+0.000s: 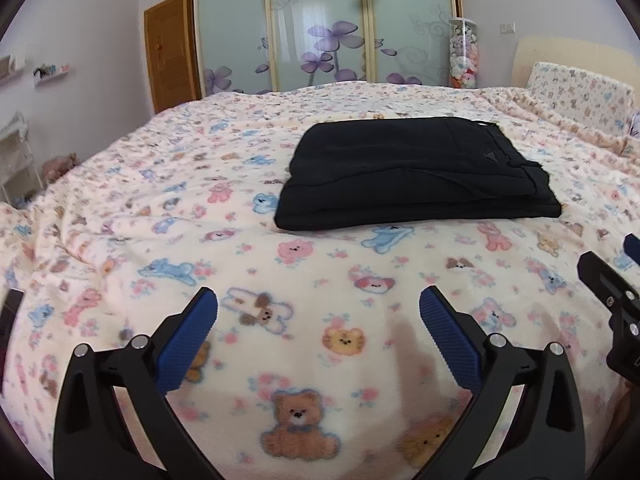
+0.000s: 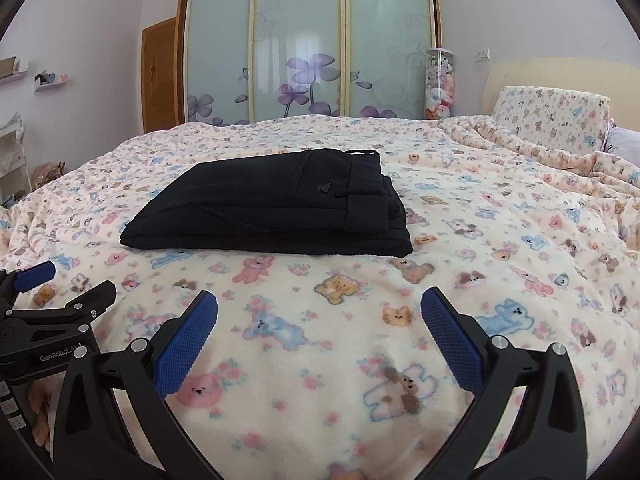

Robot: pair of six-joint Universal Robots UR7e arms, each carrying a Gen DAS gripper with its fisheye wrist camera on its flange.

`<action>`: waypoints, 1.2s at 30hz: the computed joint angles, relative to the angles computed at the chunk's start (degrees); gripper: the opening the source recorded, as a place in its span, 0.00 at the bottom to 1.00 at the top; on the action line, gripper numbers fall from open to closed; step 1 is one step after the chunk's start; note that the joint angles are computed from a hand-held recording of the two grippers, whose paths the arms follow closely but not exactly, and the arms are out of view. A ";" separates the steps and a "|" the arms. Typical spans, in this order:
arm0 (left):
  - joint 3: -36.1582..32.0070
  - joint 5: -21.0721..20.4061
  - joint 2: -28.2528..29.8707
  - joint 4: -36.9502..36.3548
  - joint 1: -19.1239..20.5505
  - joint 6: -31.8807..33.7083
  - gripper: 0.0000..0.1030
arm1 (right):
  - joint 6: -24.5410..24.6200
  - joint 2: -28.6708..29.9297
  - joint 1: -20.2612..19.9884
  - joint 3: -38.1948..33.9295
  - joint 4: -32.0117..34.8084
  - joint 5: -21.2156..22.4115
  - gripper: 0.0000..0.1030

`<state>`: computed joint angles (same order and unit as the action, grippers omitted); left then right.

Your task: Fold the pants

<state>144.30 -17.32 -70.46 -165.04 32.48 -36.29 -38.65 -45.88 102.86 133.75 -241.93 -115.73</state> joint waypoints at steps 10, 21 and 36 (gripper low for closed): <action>0.17 -0.04 -0.12 -2.24 -0.09 2.64 0.98 | 0.03 -0.18 -0.15 -0.04 0.42 0.21 0.99; 0.12 -0.45 -0.14 -3.91 0.17 4.31 0.98 | -0.02 -0.27 -0.28 -0.09 0.61 0.34 0.99; 0.13 -0.51 -0.07 -4.28 0.23 4.59 0.98 | -0.01 -0.41 -0.31 -0.12 0.85 0.38 0.99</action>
<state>144.43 -17.83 -70.52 -169.33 32.71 -31.70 -38.66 -46.29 102.55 133.63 -241.08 -115.35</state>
